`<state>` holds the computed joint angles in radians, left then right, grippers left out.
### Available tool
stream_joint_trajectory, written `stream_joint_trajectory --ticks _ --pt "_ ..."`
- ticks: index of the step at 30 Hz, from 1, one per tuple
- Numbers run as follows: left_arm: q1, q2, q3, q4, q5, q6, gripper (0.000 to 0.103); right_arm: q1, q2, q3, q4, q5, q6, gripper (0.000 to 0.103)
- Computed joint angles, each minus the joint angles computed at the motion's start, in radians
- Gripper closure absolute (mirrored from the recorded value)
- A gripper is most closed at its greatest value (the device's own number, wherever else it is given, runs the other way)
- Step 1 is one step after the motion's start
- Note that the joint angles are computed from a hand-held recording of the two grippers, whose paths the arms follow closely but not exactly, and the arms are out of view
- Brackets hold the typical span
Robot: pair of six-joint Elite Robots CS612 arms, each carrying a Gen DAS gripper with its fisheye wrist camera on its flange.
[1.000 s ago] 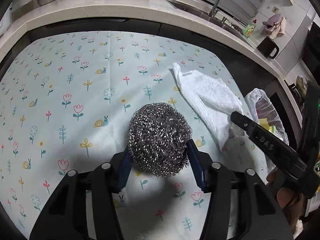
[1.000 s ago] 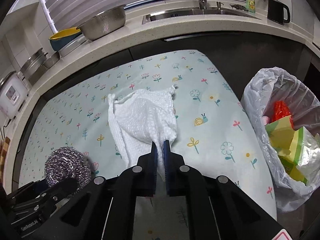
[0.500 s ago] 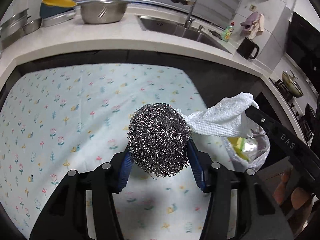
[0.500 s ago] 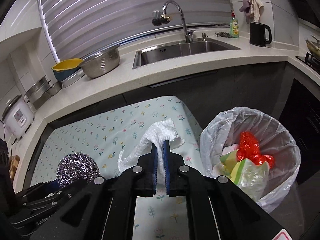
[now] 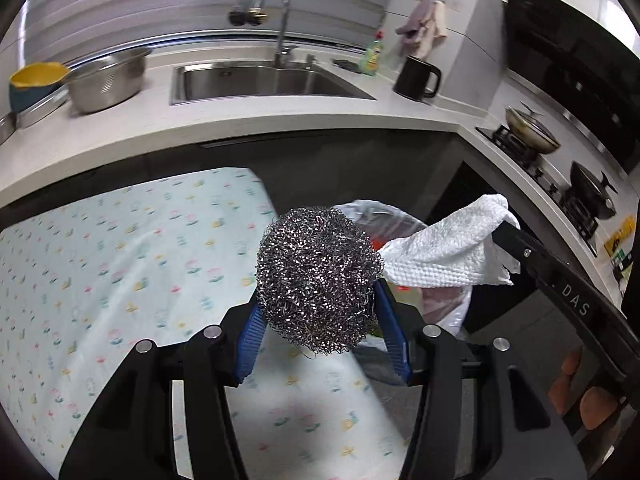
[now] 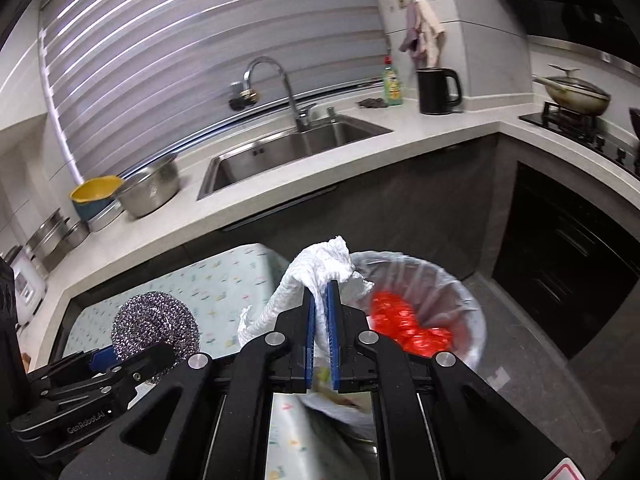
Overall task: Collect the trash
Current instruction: 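Carry the scrubber and white cloth over the bin and open both tools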
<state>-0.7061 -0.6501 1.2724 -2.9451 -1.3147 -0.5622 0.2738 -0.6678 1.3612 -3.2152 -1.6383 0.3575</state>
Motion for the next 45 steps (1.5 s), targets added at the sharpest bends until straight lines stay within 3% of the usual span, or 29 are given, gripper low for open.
stream_joint_trajectory --ticks 6,19,22,26,33,39,45 --pt "-0.007 0.059 -0.114 0.051 -0.071 0.04 0.053 -0.031 -0.022 0.05 -0.02 -0.034 0.02 0.097" --pt "-0.021 0.176 -0.336 0.178 -0.099 0.106 0.052 -0.063 -0.016 0.063 -0.022 -0.059 0.048 0.097" --pt "-0.019 0.182 -0.348 0.185 -0.106 0.11 0.052 -0.065 -0.012 0.058 -0.019 -0.053 0.049 0.097" --pt "-0.017 0.183 -0.349 0.186 -0.086 0.094 0.042 -0.062 -0.002 0.042 -0.012 -0.047 0.039 0.097" --pt "-0.008 0.167 -0.32 0.167 -0.058 0.062 0.041 -0.056 0.012 0.011 0.002 -0.031 0.027 0.097" --pt "-0.006 0.146 -0.28 0.139 -0.011 0.058 0.032 -0.046 0.032 -0.032 0.028 -0.022 0.018 0.09" --pt "-0.008 0.128 -0.244 0.111 0.035 0.072 0.03 -0.033 0.041 -0.057 0.026 -0.023 0.001 0.063"
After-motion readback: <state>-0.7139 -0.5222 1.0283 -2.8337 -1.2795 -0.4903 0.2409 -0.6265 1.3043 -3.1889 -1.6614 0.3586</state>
